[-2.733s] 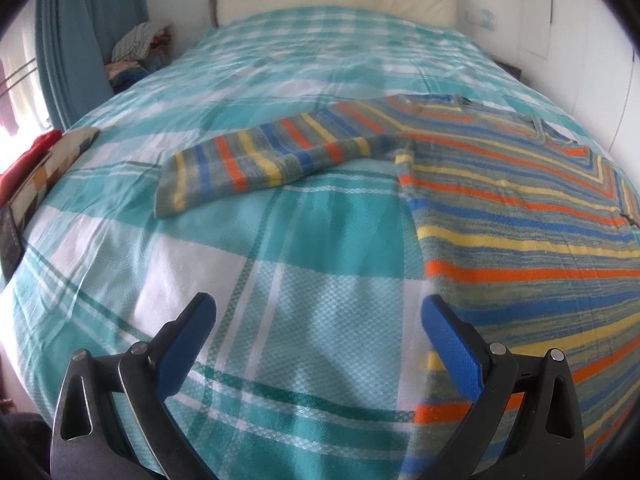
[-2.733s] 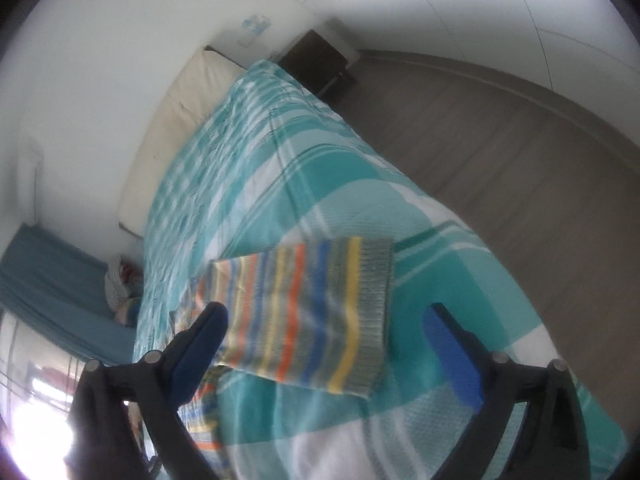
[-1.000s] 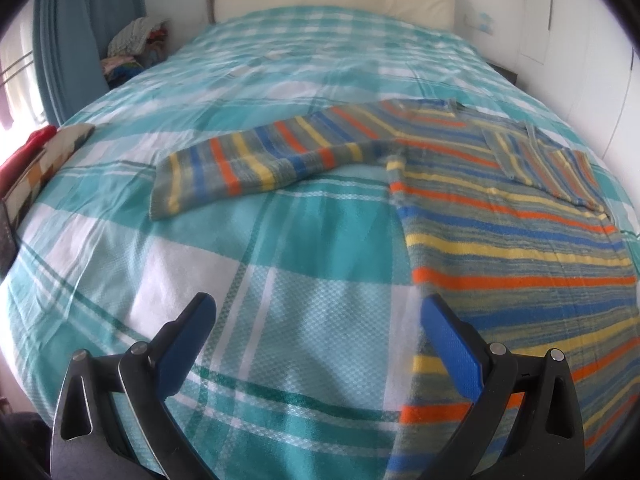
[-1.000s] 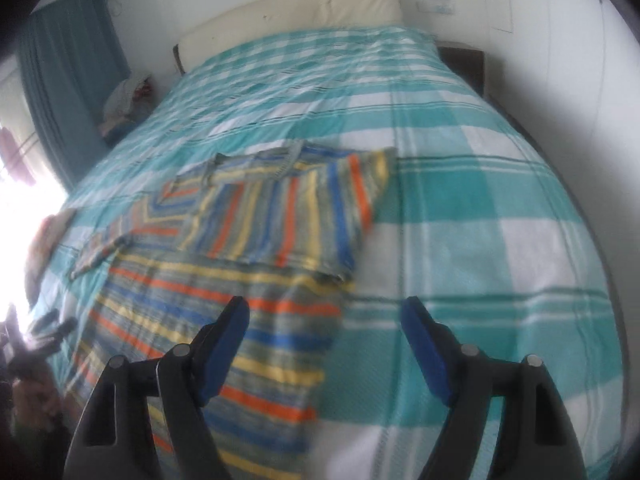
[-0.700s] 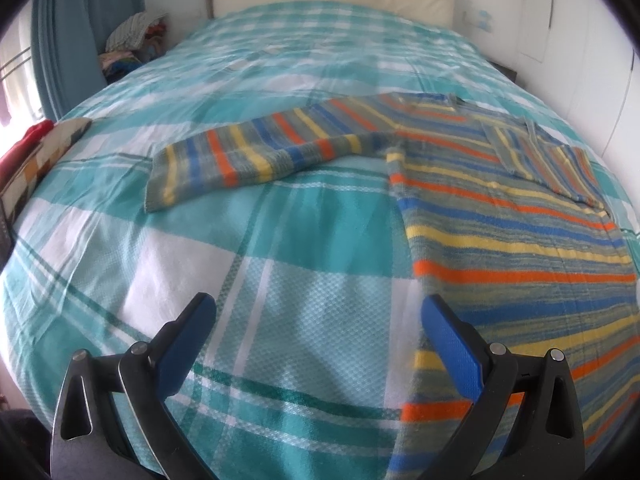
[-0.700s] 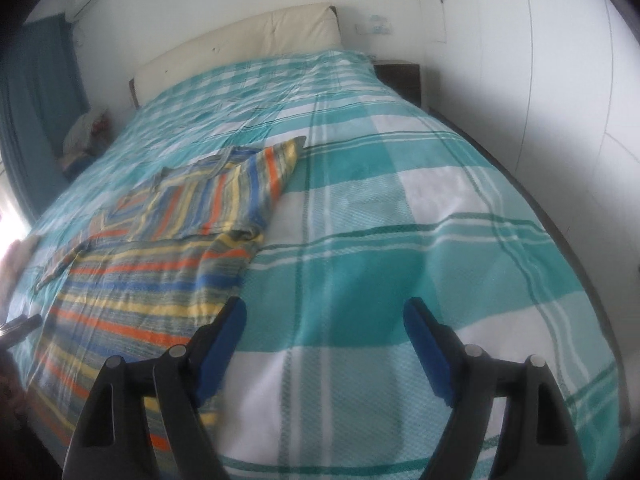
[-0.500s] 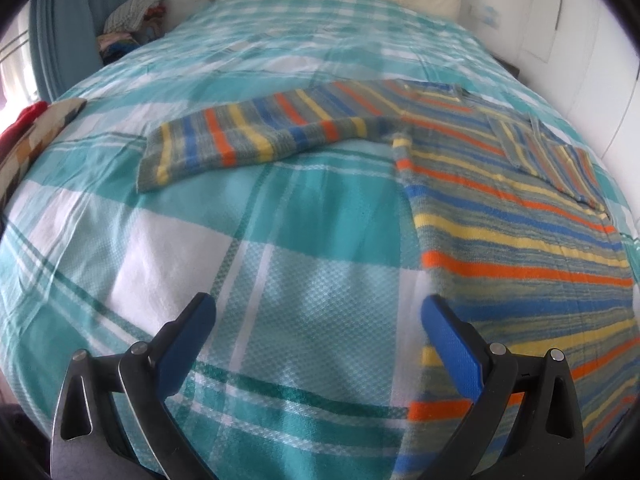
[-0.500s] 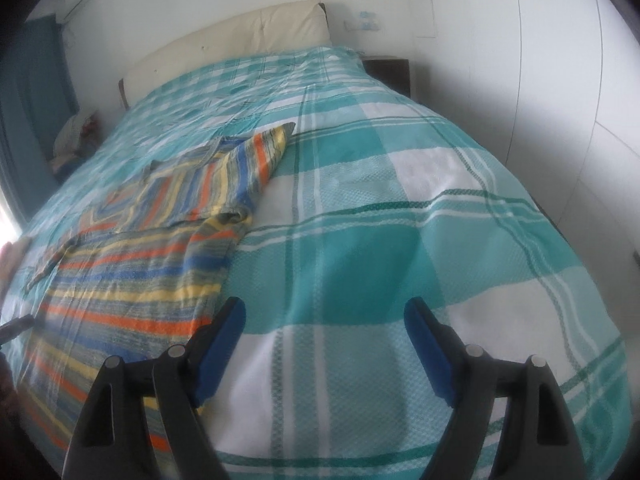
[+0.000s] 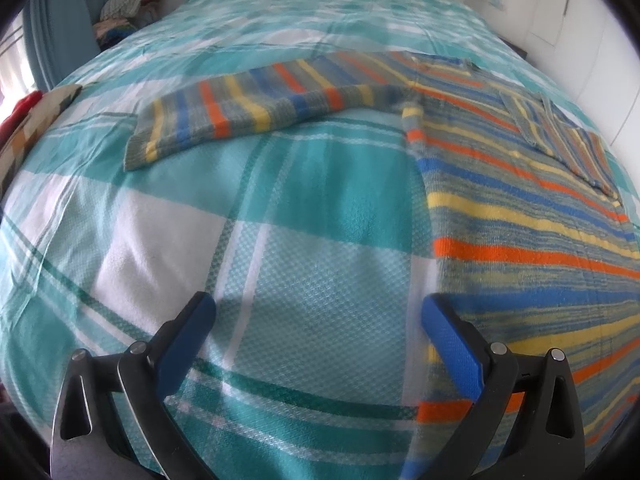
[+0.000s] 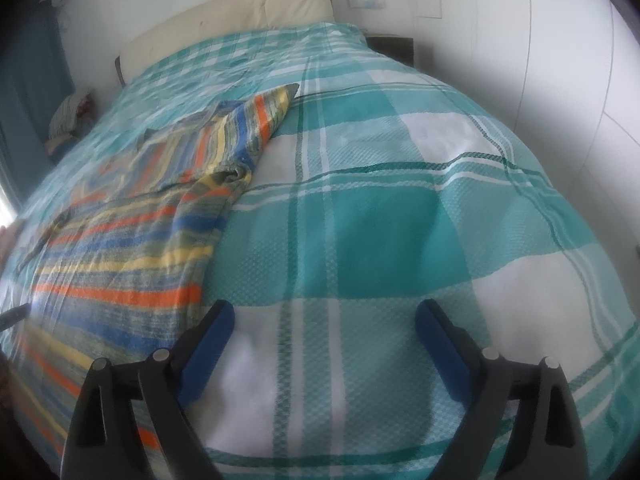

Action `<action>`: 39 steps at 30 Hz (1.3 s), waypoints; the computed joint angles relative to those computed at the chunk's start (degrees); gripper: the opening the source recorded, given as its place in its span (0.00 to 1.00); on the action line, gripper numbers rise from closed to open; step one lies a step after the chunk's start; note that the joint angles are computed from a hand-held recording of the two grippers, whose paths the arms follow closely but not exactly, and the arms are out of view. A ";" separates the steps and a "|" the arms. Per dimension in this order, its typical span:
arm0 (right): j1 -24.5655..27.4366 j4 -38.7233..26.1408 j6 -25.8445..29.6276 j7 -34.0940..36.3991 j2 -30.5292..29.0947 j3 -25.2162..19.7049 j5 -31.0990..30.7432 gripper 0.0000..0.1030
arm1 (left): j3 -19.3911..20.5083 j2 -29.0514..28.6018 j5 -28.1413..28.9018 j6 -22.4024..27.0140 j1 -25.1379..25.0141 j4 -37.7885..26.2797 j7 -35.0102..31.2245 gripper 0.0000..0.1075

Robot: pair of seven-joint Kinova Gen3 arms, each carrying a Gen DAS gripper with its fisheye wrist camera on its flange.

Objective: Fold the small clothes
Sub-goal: 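Move the left tool to the other sleeve cuff and grasp it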

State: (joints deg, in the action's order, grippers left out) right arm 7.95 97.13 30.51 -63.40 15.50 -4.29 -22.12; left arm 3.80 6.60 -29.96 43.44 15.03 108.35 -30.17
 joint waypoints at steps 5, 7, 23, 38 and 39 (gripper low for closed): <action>0.28 0.02 0.03 0.37 0.19 -0.23 -0.45 0.92 | 0.01 0.54 0.85 1.04 -0.09 -0.77 -0.73 0.95; 0.61 -0.05 0.10 0.77 0.35 -0.43 -1.05 0.93 | 0.01 1.03 1.82 1.77 -0.35 -1.50 -1.82 0.95; 0.00 0.51 -0.80 0.51 0.31 -0.38 -0.29 0.96 | -19.32 0.19 17.74 0.28 11.59 -2.55 -21.69 0.95; -0.82 0.20 -0.50 -0.19 0.45 -0.15 0.80 0.99 | -17.22 -2.35 51.73 5.74 -28.22 -11.69 -56.64 0.94; -0.90 0.17 -0.52 -0.30 0.47 -0.10 0.97 0.99 | -15.45 -0.49 54.00 6.35 -30.88 -12.15 -58.97 0.94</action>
